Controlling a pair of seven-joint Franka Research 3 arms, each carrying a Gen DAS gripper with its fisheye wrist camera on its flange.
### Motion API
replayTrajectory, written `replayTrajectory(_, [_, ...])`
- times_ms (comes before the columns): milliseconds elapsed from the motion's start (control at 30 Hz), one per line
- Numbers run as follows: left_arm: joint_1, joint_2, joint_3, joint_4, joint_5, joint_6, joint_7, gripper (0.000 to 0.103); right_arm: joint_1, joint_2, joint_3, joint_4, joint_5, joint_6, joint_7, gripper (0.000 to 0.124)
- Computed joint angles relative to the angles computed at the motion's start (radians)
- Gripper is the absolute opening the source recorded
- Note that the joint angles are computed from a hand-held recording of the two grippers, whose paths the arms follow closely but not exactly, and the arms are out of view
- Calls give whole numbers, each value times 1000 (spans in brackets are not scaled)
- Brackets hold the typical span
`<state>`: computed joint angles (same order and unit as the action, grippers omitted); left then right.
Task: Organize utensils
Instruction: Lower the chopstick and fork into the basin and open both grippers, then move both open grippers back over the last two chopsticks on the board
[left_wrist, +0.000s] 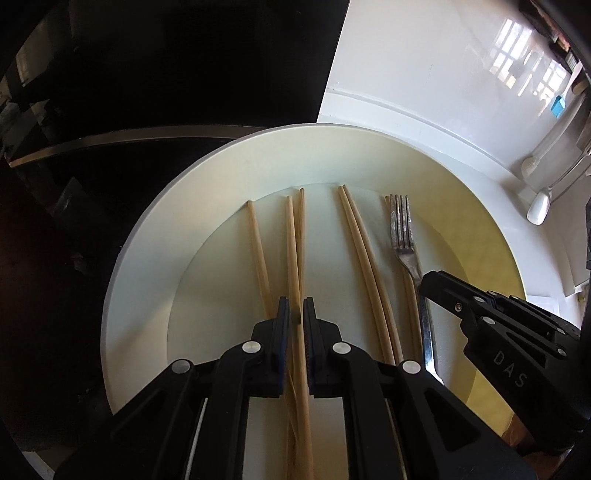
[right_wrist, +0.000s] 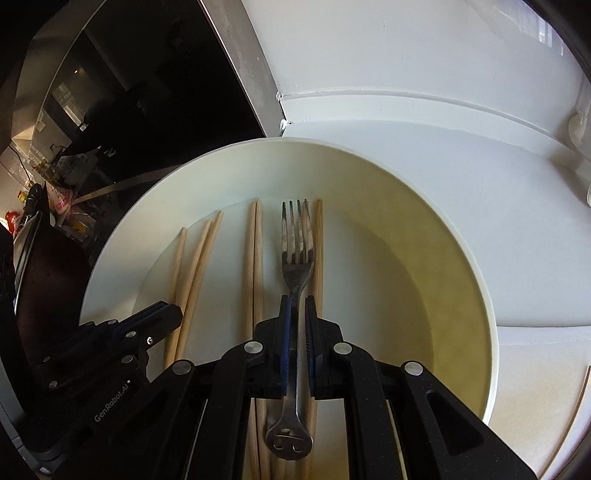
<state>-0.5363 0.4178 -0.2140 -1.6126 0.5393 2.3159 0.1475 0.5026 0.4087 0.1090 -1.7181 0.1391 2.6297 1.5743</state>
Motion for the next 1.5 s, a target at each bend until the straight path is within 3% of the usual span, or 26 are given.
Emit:
replayTrajectory(33, [-3,-5,1,-3,3,-8,-4,22,0,-6,0,-6,-2,6,-3,8])
replayTrajectory(100, [-11,-20,5,-11,18,-22,-24,37,-5,-19,2,-18,7,16,-8,26])
replayTrajectory(133, [-14,-32,6,-21,29,-25,-38,49,-5,-30,1,-32,6,32,-6,29])
replayTrajectory(167, [-17,-43,7,-31,42,-28,-54,55,-7,-40,1,-45,7,45,-9,29])
replayTrajectory(233, [-22,-64,4,-44,64,-47,-72,61,-10,-59,1,-68,9,66,-14,29])
replayTrajectory(300, [-21,-79,-4,-48,72,-69,-72,68,-7,-84,-5,-100,-2,91,-7,40])
replayTrajectory(367, [-23,-102,-9,-63,89,-87,-91,80,-9,-121,-6,-152,-7,137,-3,43])
replayTrajectory(467, [-24,-144,-19,-96,122,-109,-119,86,-11,-186,-7,-236,-8,204,17,59])
replayTrajectory(567, [-17,-189,-35,-141,147,-80,-142,88,-28,-258,9,-323,24,253,13,60])
replayTrajectory(667, [-27,-201,-52,-136,178,-119,-158,94,-21,-326,-2,-411,-35,305,85,64])
replayTrajectory(733, [-32,-208,-61,-140,202,-106,-168,94,-22,-373,-11,-471,-123,339,170,64])
replayTrajectory(833, [-32,-206,-71,-136,217,-57,-160,94,-56,-434,-10,-549,-338,372,395,64])
replayTrajectory(967, [-58,-161,-77,-69,240,-43,-106,95,-175,-524,58,-642,-542,372,638,64])
replayTrajectory(1167, [-135,-30,-65,107,251,-22,-12,95,-407,-727,189,-820,-675,346,857,64])
replayTrajectory(1333, [-225,132,-38,335,207,-42,103,95,-515,-864,205,-953,-615,318,872,64])
replayTrajectory(1500, [-337,327,14,639,157,-131,183,95,-564,-952,147,-1062,-549,345,788,64])
